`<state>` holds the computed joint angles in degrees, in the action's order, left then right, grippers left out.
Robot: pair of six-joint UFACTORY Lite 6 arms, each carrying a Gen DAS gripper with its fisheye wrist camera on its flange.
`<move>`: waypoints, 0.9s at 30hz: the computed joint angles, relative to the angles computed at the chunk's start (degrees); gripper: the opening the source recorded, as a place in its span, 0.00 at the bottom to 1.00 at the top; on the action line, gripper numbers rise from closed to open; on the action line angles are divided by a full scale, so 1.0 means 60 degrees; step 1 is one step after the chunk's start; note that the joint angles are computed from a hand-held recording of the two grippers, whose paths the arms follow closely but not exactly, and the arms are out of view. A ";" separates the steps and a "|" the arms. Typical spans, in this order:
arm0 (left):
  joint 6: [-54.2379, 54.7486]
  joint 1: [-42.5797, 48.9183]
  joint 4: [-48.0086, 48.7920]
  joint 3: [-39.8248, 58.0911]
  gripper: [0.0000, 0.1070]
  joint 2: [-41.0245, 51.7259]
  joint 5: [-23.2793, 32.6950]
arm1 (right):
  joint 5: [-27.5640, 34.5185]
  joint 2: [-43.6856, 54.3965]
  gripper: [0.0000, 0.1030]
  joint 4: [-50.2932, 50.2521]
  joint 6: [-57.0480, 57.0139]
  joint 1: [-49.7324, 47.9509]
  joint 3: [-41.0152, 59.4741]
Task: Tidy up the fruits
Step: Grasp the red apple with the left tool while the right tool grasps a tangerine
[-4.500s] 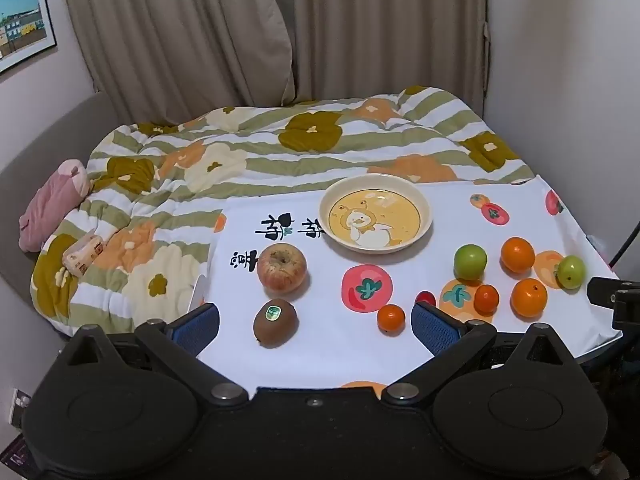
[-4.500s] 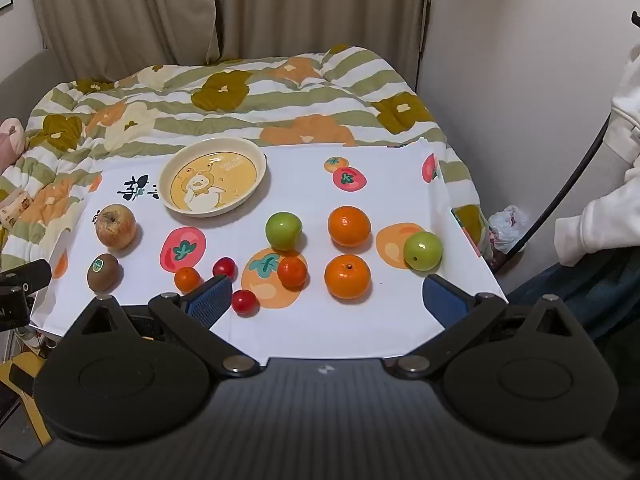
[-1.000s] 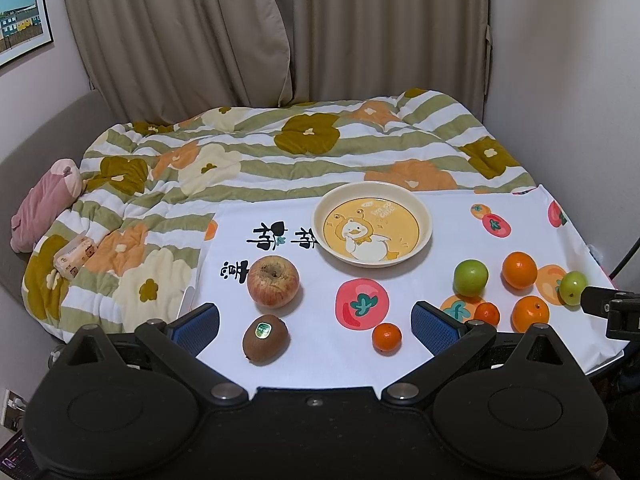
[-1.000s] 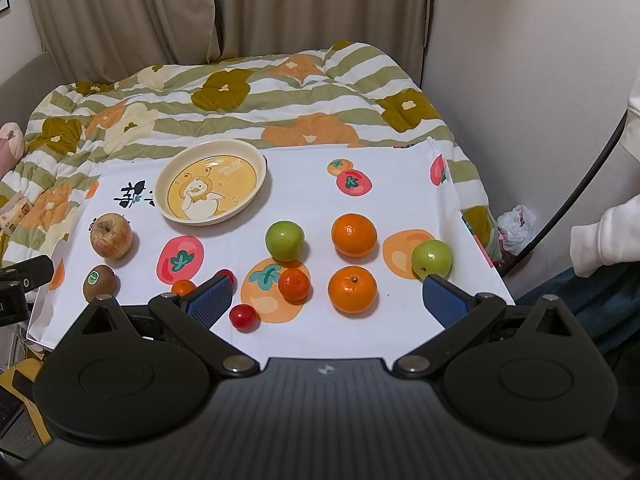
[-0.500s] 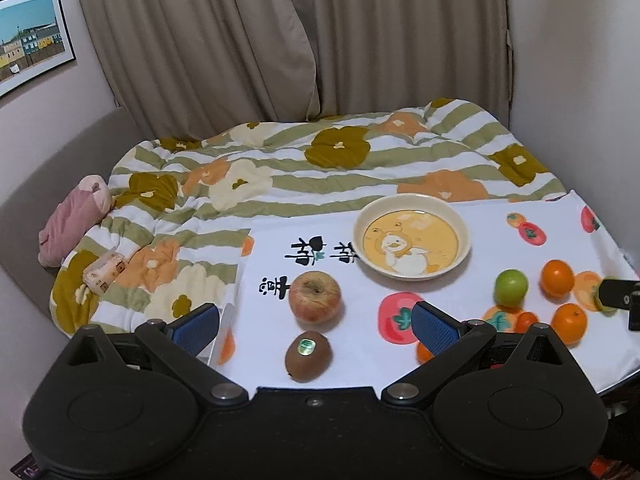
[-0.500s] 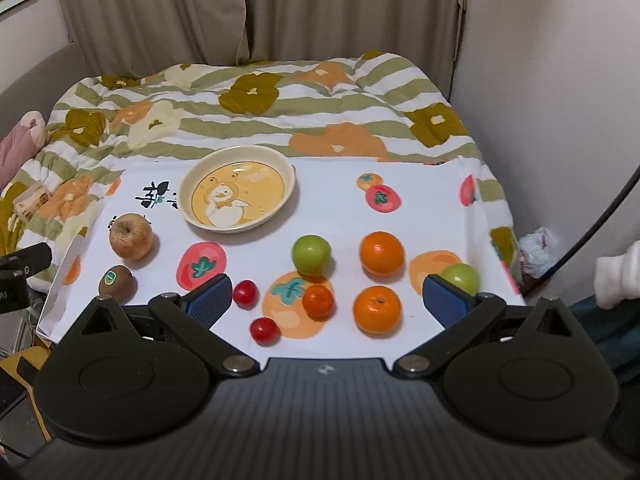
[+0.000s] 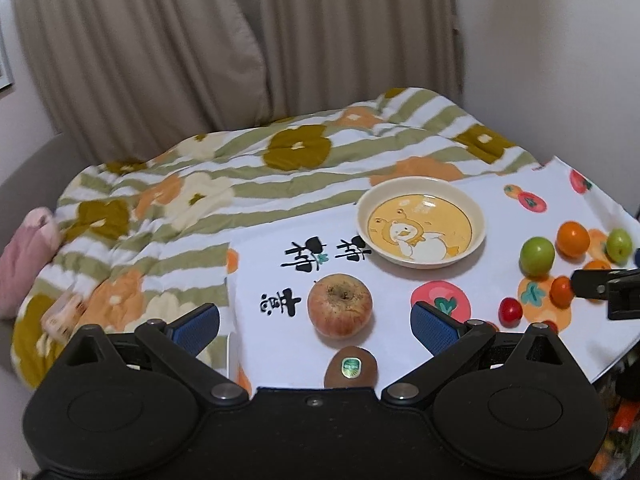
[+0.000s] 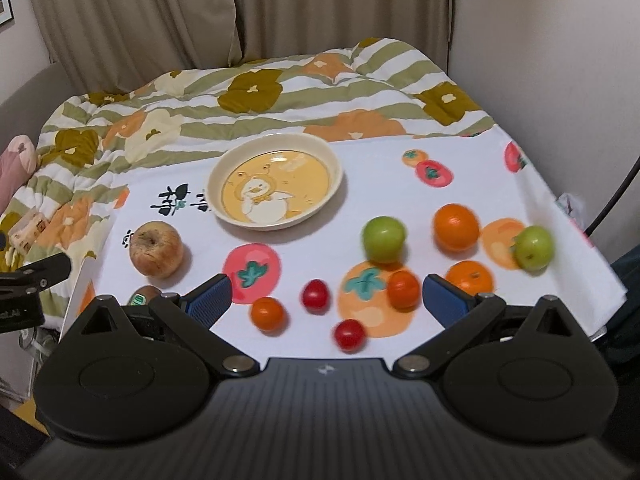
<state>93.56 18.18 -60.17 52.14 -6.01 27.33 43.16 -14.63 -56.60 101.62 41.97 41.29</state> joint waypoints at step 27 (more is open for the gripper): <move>0.5648 -0.0999 -0.2039 0.4928 0.86 0.7583 0.0093 | -0.0924 0.7614 0.96 -0.3012 0.5341 0.0080 0.3340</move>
